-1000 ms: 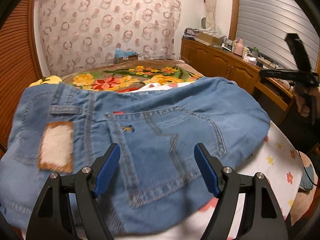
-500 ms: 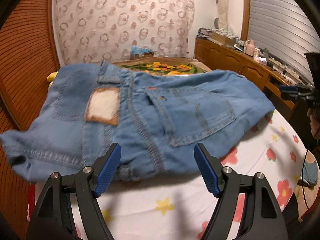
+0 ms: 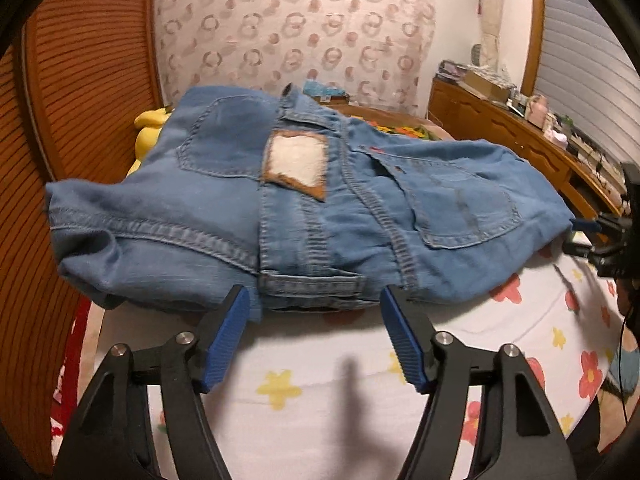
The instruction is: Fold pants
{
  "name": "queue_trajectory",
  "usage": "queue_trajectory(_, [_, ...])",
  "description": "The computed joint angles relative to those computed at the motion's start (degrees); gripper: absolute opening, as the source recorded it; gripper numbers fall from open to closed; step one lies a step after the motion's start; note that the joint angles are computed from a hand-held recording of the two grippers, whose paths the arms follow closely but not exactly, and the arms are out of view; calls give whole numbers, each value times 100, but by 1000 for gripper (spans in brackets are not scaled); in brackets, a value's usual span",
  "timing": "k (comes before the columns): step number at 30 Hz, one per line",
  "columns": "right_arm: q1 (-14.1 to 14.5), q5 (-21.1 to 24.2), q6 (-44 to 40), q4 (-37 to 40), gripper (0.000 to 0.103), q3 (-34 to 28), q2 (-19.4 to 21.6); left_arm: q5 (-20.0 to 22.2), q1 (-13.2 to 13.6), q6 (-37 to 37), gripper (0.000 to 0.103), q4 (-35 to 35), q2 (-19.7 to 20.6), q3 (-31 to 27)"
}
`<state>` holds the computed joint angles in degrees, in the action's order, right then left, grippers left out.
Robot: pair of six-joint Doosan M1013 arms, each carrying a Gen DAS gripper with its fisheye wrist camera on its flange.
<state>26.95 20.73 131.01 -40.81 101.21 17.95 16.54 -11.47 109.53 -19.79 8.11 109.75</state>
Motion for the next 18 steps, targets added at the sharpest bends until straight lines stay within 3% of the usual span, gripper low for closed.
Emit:
queue_trajectory(4, [51,309,137,-294,69,-214,144,6,38,-98,59,4,87,-70])
queue_trajectory(7, [118,530,226,-461,69,-392,245,35,77,336,51,-448,120,-77])
queue_trajectory(12, [105,547,455,-703,69,-484,325,-14,60,261,38,-317,126,-74])
queue_trajectory(13, [94,542,479,-712,69,-517,339,-39,62,317,31,-349,113,-62])
queue_trajectory(16, [81,500,664,-846,50,-487,355,-182,44,148,14,-133,58,-22])
queue_trajectory(18, [80,442,619,-807,31,-473,345,-187,52,336,13,-280,30,-15])
